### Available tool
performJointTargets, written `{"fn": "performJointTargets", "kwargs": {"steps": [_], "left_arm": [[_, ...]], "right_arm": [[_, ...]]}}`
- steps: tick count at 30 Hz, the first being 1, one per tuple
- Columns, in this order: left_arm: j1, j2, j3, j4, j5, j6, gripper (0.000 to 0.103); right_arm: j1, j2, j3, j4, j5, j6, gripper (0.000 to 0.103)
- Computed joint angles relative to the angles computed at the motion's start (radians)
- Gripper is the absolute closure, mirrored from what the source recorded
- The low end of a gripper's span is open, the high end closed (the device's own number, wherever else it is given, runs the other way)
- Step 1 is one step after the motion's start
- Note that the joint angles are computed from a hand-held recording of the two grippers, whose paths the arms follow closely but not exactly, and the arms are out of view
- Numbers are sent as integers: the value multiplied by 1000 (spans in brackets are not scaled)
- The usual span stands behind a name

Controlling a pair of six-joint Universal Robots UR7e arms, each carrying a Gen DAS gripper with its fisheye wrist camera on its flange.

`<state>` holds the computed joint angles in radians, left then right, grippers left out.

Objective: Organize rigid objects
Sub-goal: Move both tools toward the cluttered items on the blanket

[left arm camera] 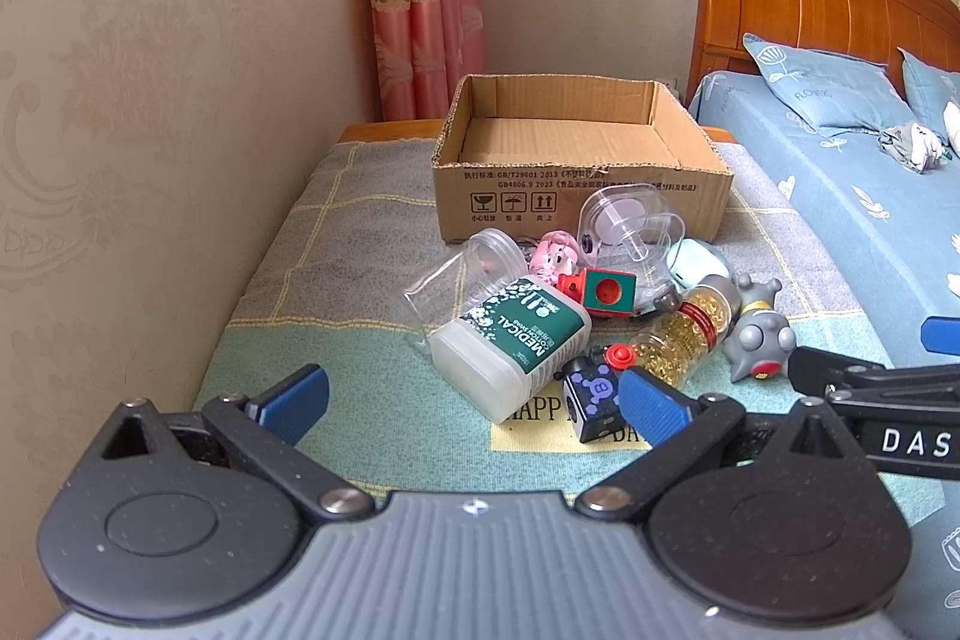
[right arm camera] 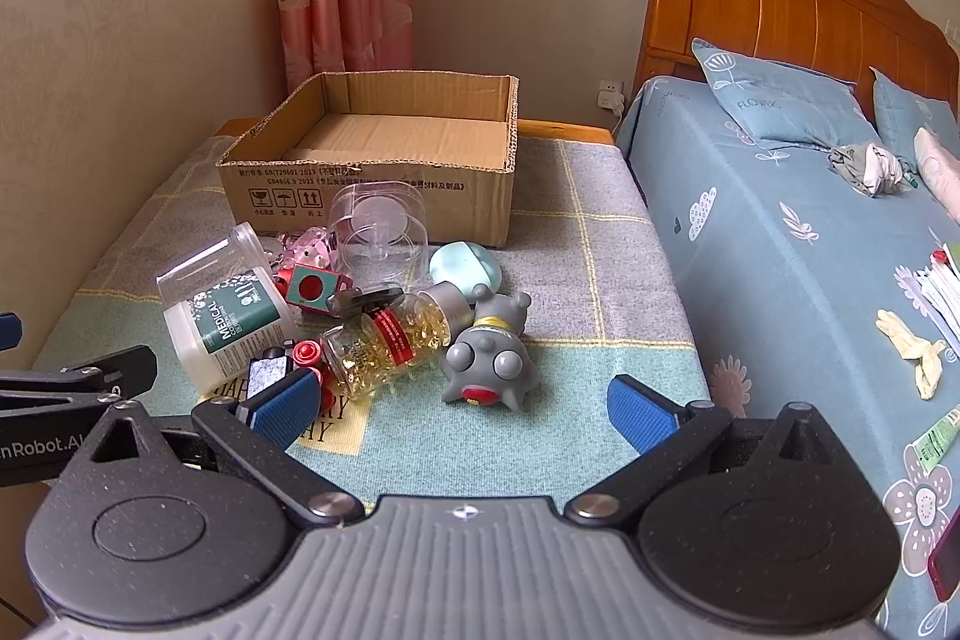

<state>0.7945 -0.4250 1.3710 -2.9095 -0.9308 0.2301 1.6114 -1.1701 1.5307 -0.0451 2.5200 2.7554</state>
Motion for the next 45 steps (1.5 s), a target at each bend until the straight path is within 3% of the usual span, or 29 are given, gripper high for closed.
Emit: {"fn": "performJointTargets", "kwargs": {"steps": [21,33,45], "left_arm": [[12,15,-37,16,-50,52,1],[48,65,-118,76,-62,73,1],[97,156,-260,214,-78,72,1]], "right_arm": [[-9,-6,0,-22,-23,-57,0],[-75,-53,61,-59,-207,-122,0],[-172,-27,53,17,-262,-124,0]]}}
